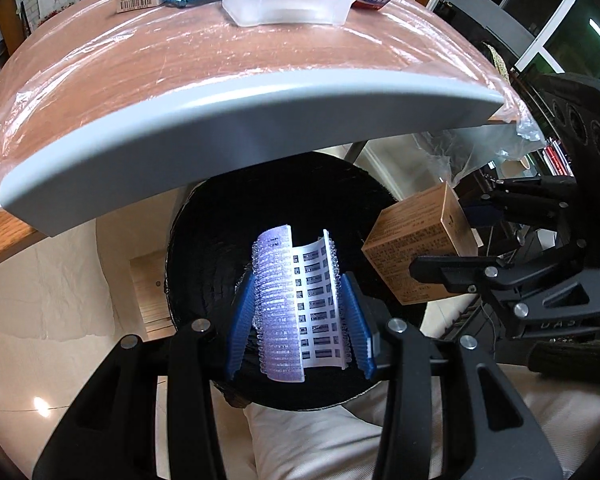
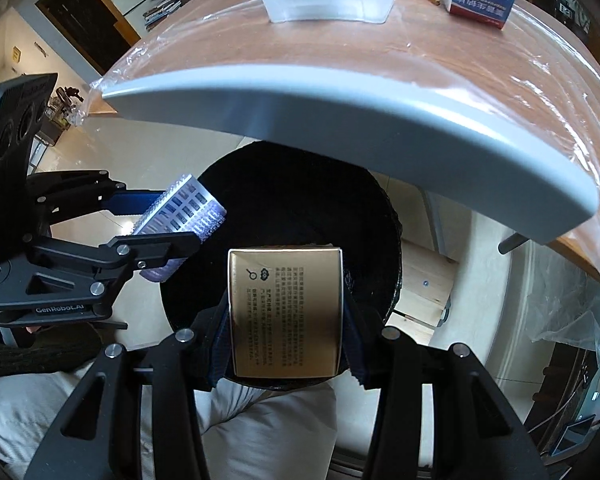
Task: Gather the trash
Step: 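Carry the tan box and purple curler over the black trash bin with both tools, then open the right tool to drop the tan box while the left tool drops the curler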
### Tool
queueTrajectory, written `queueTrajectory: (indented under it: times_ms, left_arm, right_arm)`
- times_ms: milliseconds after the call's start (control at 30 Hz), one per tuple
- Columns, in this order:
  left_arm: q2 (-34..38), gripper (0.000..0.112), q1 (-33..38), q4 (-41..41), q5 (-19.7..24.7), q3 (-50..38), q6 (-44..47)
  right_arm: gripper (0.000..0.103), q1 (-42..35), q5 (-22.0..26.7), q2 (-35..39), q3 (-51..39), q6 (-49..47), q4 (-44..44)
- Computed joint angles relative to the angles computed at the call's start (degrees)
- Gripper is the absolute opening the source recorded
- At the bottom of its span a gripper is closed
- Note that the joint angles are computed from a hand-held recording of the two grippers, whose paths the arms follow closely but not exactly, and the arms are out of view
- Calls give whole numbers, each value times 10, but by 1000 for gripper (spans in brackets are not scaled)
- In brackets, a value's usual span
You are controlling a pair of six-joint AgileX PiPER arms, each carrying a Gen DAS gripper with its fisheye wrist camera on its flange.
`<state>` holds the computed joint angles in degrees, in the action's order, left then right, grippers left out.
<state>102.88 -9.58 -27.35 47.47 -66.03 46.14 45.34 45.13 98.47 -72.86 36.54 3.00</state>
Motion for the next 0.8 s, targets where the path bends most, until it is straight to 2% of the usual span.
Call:
queueTrajectory:
  times_ms: [400, 800]
  left_arm:
    - [21, 44, -13, 28, -22, -1, -17]
    - [41, 44, -33, 61, -68, 9, -33]
  right_arm:
    - [46, -9, -10, 32, -2, 1, -5]
    - [46, 13, 12, 83, -45, 44, -42]
